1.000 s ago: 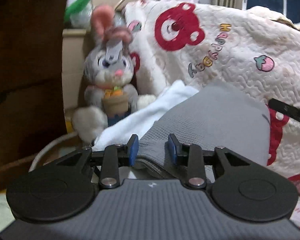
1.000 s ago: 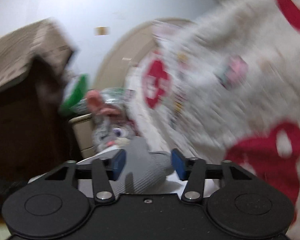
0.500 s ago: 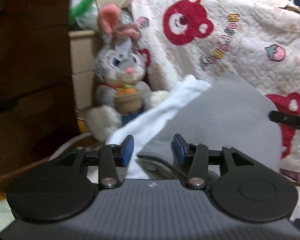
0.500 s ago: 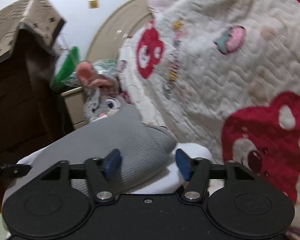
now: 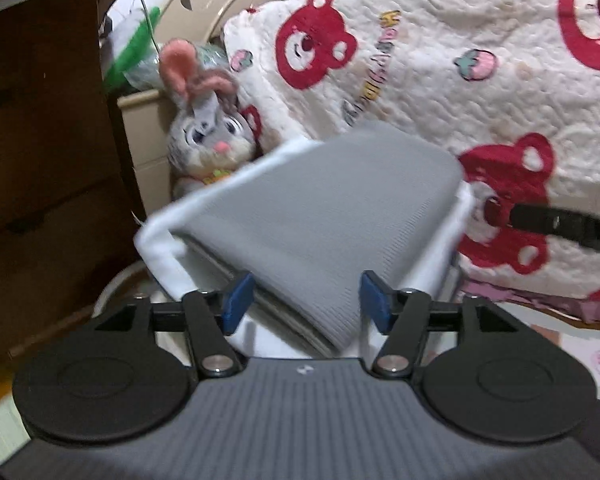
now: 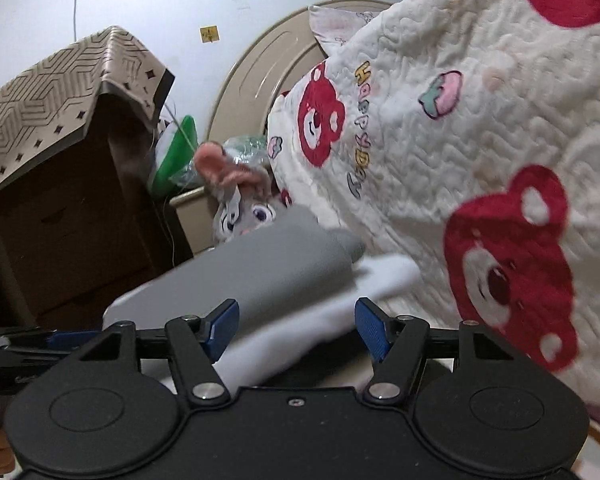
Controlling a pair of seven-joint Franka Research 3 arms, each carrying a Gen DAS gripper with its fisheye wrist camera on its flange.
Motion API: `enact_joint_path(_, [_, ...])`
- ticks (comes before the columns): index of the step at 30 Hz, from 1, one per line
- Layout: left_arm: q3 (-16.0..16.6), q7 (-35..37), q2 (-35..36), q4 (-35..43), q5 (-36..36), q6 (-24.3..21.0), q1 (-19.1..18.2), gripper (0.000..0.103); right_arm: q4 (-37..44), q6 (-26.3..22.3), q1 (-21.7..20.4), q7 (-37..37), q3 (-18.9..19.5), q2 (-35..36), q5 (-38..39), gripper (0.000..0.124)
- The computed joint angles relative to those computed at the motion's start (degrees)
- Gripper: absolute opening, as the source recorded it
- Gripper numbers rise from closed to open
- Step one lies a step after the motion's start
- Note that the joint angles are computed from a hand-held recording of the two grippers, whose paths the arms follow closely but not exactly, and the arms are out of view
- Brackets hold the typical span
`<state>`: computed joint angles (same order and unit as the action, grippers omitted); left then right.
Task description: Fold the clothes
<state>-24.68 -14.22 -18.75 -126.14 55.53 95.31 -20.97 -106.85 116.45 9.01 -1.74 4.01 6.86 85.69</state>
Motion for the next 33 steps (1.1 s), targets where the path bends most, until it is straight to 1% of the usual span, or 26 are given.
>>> enact_joint_path(2, [-1.14,-2.09,2.07,2.02,-1.83,-0.74,-0.80,0.072,-3.12,-1.78,-1.14,-0.92,-1.12,-2.26,-1.51,0.072])
enact_joint_path(4, [-1.98,-4.08,3.77,3.63,-2.92,-1.51,-1.98,0.075,-5.84,-3.05,-1.97,-1.35,-2.32,-4.19,-3.14,0.077])
enact_joint_path(5, [-2.74,-6.42,4.64,4.36,-2.67,-2.45,-2.61,0.078,-7.28,-3.88,-2.48,-1.46,-3.05,-5.28,-3.75,0.078])
enact_joint_path(6, [-3.36,-9.64,4.88,4.19,-1.67,-3.05,-3.26,0.084,-8.52,-4.68,-2.95,-1.33,-3.78,-6.28,-4.55,0.078])
enact_joint_path(7, [-3.96,-12.82,5.23,4.14,-0.69,-3.83,-3.94,0.086,-8.83,-5.33,-3.24,0.26,-4.34,-6.89,-6.27,0.078])
enact_joint_path(8, [-4.39,-14.85,6.35,5.28,-0.95,-6.08,-4.49,0.089,-9.08,-6.03,-3.56,1.84,-4.88,-7.47,-7.99,0.077])
enact_joint_path(10, [-4.25,-15.53,8.63,8.26,-2.27,-10.02,-5.81,0.089,-9.48,-7.59,-4.27,4.69,-5.92,-8.58,-11.27,0.077])
enact_joint_path(13, [-4.38,-14.87,13.20,13.74,-2.38,-17.06,-8.47,0.092,-10.60,-9.73,-5.34,3.36,-7.49,-11.20,-12.83,0.077])
enact_joint_path(14, [-4.56,-15.06,14.85,15.36,-1.67,-19.34,-9.61,0.097,-10.95,-10.43,-5.64,2.87,-8.02,-12.03,-13.13,0.077])
enact_joint_path(15, [-4.60,-15.55,16.19,16.77,-1.04,-21.26,-10.76,0.101,-11.01,-11.62,-5.98,2.82,-8.62,-12.60,-13.59,0.077])
enact_joint_path(16, [-4.66,-16.22,17.71,18.09,-0.02,-22.81,-12.02,0.101,-11.11,-12.70,-6.33,2.73,-9.18,-13.16,-14.03,0.077])
enact_joint_path(17, [-4.38,-16.39,18.29,18.48,0.44,-22.65,-13.09,0.103,-11.61,-13.04,-6.64,2.39,-9.61,-13.90,-14.35,0.077])
enact_joint_path(20, [-3.06,-17.48,19.49,19.36,0.27,-21.23,-15.82,0.103,-13.43,-13.70,-7.45,1.17,-10.81,-15.93,-15.37,0.077])
enact_joint_path(26, [-1.30,-19.73,22.84,22.10,-2.60,-21.60,-19.40,0.103,-18.78,-13.47,-8.86,-0.63,-12.78,-19.14,-16.89,0.077])
enact_joint_path(30, [-0.54,-20.93,24.83,24.05,-4.72,-21.88,-21.00,0.103,-21.47,-13.16,-9.82,-1.58,-13.87,-20.53,-17.31,0.077])
enact_joint_path(33, [-0.13,-19.88,27.48,27.06,-4.76,-23.94,-22.56,0.103,-22.82,-13.16,-10.40,-3.34,-14.56,-21.62,-17.79,0.077])
